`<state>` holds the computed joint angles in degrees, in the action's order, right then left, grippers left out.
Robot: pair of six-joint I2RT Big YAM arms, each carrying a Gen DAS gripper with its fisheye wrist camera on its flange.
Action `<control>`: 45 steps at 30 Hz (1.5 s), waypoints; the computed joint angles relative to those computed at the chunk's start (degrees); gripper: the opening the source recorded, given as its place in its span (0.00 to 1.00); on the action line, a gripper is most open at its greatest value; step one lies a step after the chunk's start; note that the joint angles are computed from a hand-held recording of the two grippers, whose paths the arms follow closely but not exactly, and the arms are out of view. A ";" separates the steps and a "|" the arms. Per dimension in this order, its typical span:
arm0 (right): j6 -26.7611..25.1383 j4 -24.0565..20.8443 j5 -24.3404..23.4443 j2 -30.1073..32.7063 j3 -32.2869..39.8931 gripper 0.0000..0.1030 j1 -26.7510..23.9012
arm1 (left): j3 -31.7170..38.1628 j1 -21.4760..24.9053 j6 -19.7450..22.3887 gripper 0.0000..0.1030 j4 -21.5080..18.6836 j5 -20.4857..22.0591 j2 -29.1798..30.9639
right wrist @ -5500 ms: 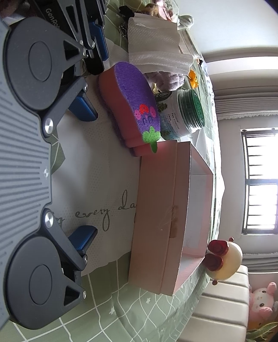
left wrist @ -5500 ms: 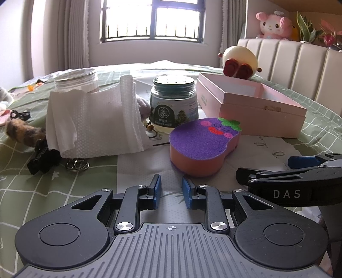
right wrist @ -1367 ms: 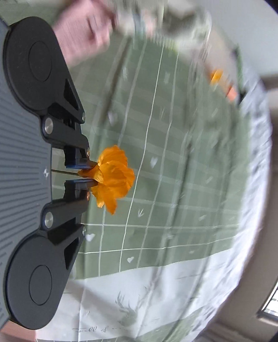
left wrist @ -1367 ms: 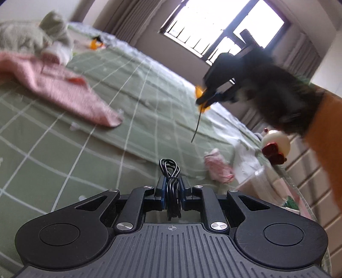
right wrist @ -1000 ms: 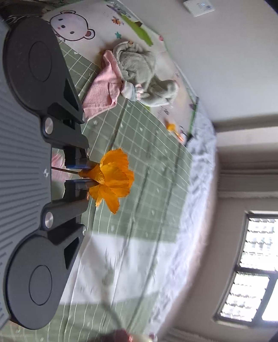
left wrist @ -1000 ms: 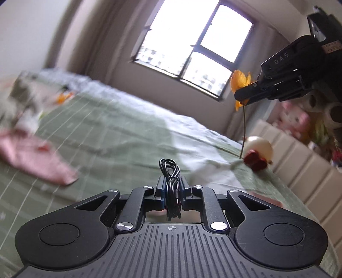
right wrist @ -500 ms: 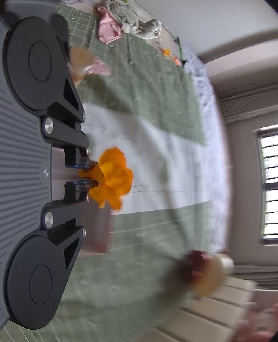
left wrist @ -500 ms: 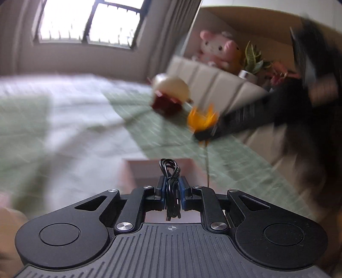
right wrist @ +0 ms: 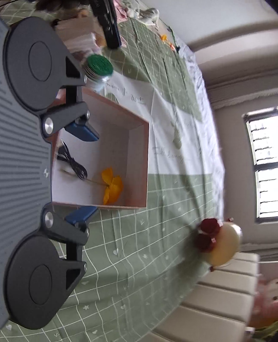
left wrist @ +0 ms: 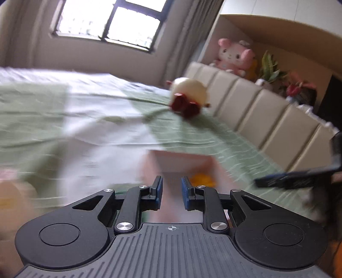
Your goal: Organize soft objects
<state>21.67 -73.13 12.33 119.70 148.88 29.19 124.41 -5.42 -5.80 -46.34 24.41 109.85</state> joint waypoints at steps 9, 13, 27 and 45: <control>-1.28 13.90 2.40 -8.99 -20.37 0.72 9.05 | -20.65 12.27 -4.59 0.21 5.71 -7.57 -13.64; -0.87 14.77 1.30 -8.54 -21.28 0.72 12.29 | -21.85 14.68 -5.21 0.21 2.46 -4.62 -12.81; 4.04 11.30 0.45 -6.99 -22.74 0.73 13.44 | -27.68 11.22 8.07 0.21 -2.96 8.24 -13.54; 2.16 16.73 3.12 -8.61 -28.15 0.73 14.40 | -31.97 12.24 -13.94 0.24 14.05 -1.22 -15.12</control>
<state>23.83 -56.39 15.45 111.10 120.73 43.58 92.45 6.81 -19.74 -32.28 23.19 94.73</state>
